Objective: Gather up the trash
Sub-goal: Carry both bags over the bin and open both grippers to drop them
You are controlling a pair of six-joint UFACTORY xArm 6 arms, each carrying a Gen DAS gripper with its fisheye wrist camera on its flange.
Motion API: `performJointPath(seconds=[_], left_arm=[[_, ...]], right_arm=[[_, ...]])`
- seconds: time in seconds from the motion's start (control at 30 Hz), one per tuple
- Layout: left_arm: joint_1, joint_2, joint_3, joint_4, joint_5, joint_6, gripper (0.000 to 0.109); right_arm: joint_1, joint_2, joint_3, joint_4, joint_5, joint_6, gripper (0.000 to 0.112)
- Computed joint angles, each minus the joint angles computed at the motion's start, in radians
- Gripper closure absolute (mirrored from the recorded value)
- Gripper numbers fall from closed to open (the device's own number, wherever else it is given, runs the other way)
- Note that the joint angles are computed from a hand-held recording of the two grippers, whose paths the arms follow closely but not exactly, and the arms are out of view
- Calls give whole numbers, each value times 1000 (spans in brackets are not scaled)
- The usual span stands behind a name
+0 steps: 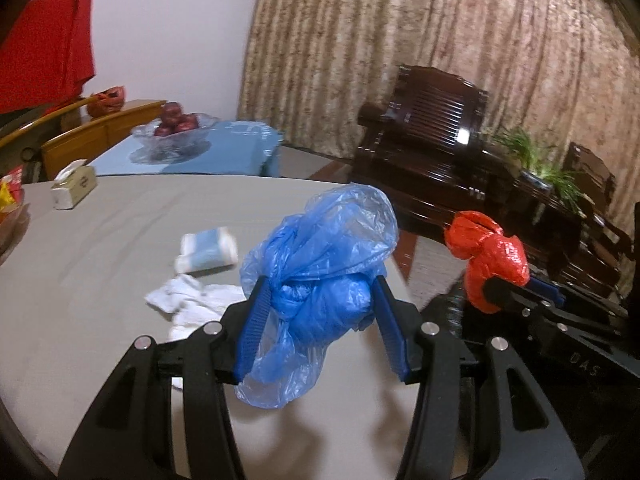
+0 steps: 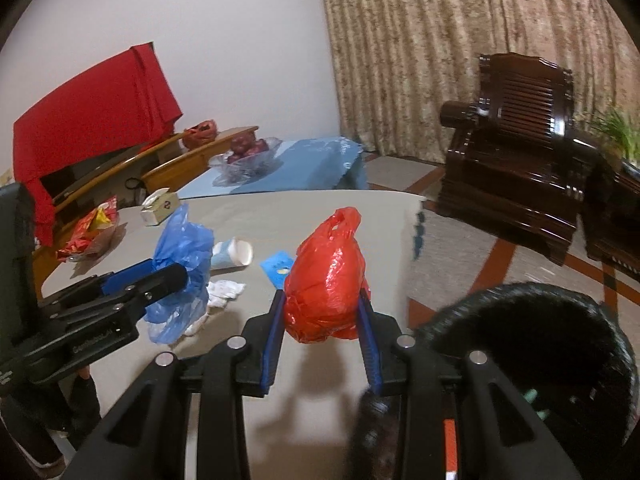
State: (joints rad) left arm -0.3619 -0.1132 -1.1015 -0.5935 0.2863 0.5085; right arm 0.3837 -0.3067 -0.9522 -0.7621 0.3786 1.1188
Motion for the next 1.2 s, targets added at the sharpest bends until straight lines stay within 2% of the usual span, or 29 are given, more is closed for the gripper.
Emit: performJointPath(seconds=[0.6, 0.87, 1.2], left_arm=[[-157, -17, 26, -63, 17, 85, 58], [-223, -2, 21, -72, 6, 101, 58], [-300, 27, 8, -92, 3, 131, 58]], right_arm=[[-21, -314, 230, -29, 186, 67, 78], [-12, -409, 289, -38, 262, 95, 78], [-43, -540, 376, -18, 327, 88, 78]])
